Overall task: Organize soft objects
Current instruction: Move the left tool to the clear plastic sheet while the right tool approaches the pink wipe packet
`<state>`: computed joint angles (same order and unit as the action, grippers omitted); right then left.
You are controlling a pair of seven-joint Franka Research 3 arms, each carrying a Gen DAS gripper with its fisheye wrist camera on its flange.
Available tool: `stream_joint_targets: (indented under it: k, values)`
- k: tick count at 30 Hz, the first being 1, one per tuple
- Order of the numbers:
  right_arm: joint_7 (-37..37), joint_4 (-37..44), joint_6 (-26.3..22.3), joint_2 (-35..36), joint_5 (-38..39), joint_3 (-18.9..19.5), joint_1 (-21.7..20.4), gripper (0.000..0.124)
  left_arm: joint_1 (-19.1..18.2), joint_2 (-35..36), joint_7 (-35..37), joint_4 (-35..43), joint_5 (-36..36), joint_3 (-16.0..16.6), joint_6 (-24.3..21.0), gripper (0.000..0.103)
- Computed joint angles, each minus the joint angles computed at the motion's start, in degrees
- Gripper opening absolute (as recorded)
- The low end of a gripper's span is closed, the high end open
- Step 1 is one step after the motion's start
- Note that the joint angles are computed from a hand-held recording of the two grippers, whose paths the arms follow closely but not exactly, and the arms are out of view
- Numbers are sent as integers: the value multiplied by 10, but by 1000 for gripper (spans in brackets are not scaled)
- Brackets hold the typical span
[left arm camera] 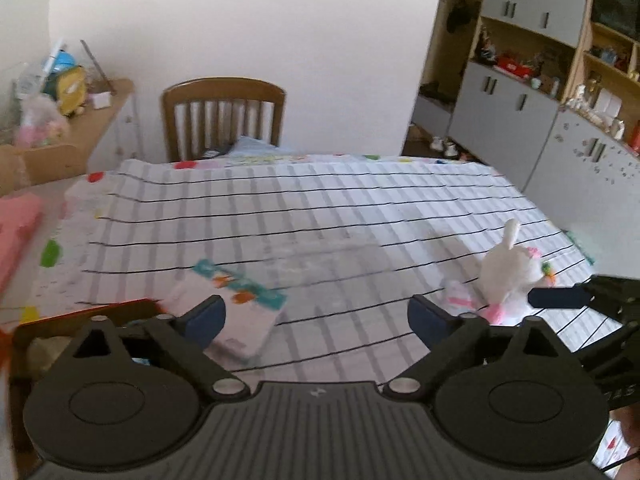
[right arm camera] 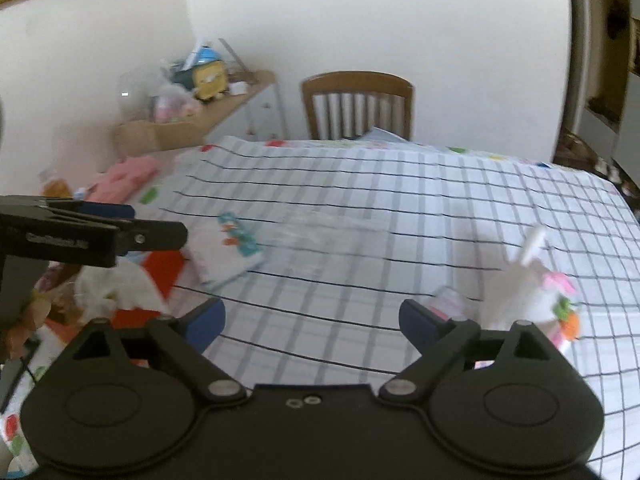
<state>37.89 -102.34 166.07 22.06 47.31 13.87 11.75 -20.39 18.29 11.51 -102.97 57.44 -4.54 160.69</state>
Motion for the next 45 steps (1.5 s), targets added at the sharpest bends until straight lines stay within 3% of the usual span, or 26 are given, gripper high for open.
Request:
stream_joint_targets:
  k: [8, 15, 19, 23, 33, 39, 45]
  values:
    - [122, 47, 27, 62, -110, -55, 32, 94, -7, 97, 57, 107, -81, 5, 7, 99]
    - [245, 94, 43, 117, -207, -99, 66, 93, -15, 173, 129, 199, -163, 15, -22, 99]
    - [312, 127, 29, 147, -254, -125, 87, 89, -16, 213, 162, 249, -199, 20, -31, 99]
    - [392, 150, 20, 170, -301, -165, 116, 84, -12, 259, 197, 312, -241, 17, -57, 99]
    - [529, 198, 6, 216, -394, -215, 144, 78, -14, 379, 279, 478, -326, 11, -132, 99]
    - [562, 212, -1, 228, -433, -213, 141, 79, -26, 469, 330, 627, -360, 15, -213, 98]
    - [585, 209, -1, 229, -468, -227, 154, 77, -44, 505, 347, 685, -356, 39, -240, 98]
